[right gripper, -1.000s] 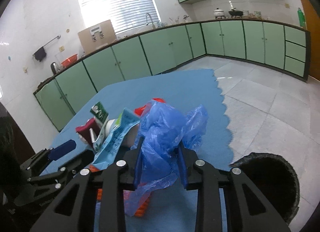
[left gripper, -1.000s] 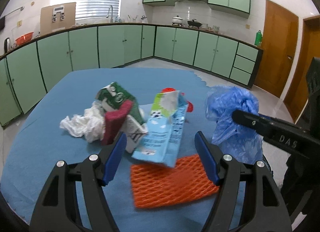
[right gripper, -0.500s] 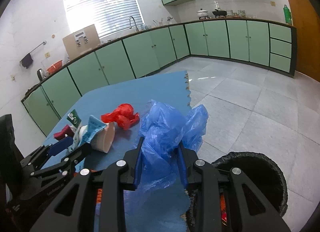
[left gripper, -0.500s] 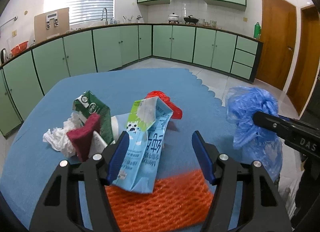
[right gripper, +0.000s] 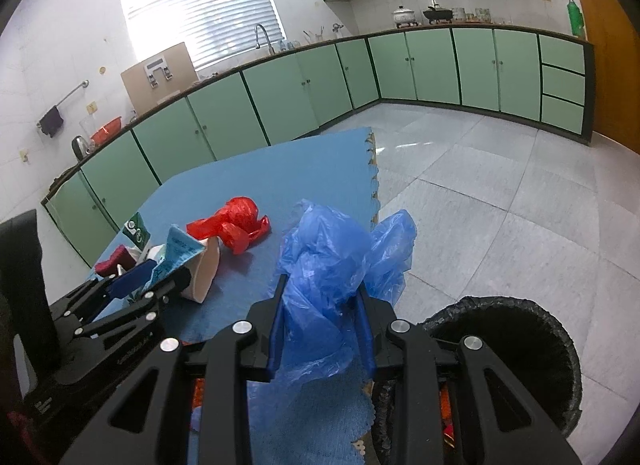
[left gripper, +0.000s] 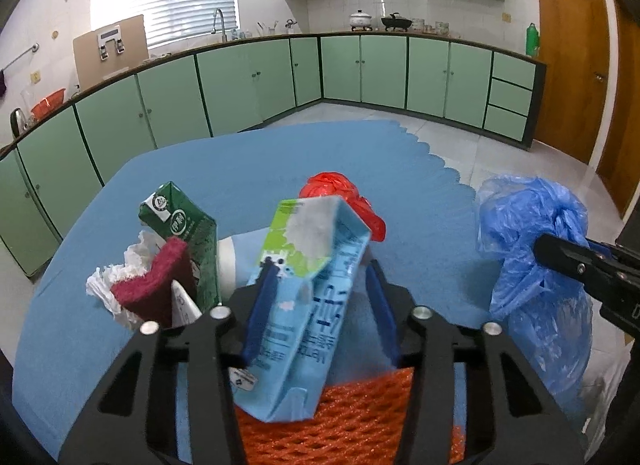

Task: Collect trash
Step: 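Grasp the blue milk carton with the left gripper while the right gripper holds the blue bag, then carry the milk carton and blue bag over the bin and open both grippers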

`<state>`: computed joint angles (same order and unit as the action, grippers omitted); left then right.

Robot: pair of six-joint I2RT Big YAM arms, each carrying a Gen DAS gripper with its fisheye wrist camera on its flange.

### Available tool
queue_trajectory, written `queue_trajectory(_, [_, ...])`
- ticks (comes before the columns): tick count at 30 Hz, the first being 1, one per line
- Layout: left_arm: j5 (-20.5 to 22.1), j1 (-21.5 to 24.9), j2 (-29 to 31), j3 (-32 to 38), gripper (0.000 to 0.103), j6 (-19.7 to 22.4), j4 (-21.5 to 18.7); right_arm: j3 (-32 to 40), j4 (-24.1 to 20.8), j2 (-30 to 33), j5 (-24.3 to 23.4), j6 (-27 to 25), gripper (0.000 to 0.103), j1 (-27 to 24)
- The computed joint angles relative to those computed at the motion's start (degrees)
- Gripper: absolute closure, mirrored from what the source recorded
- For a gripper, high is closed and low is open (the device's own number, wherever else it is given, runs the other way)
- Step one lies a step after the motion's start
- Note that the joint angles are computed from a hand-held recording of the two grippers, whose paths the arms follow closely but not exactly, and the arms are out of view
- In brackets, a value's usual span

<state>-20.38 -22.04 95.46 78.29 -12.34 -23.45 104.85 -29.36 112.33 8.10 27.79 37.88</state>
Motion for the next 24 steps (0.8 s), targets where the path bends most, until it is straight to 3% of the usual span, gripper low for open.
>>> queue_trajectory(4, [-0.7,-0.2,-0.3,0.0,0.077,0.7,0.8,0.4,-0.3,0.2,-0.1,0.3,0.073,-0.2])
queue_trajectory(13, [2.6,0.9,-3.5,-2.0,0.08,-1.7,2.2,-0.4,0.7,-0.7,0.5,-0.5,0.073,0.0])
queue_trajectory(24, [4.4,0.2,-8.2,-4.0,0.081,-0.8,7.5,-3.5,4.0,-4.5,2.9,-2.1,0.073,0.2])
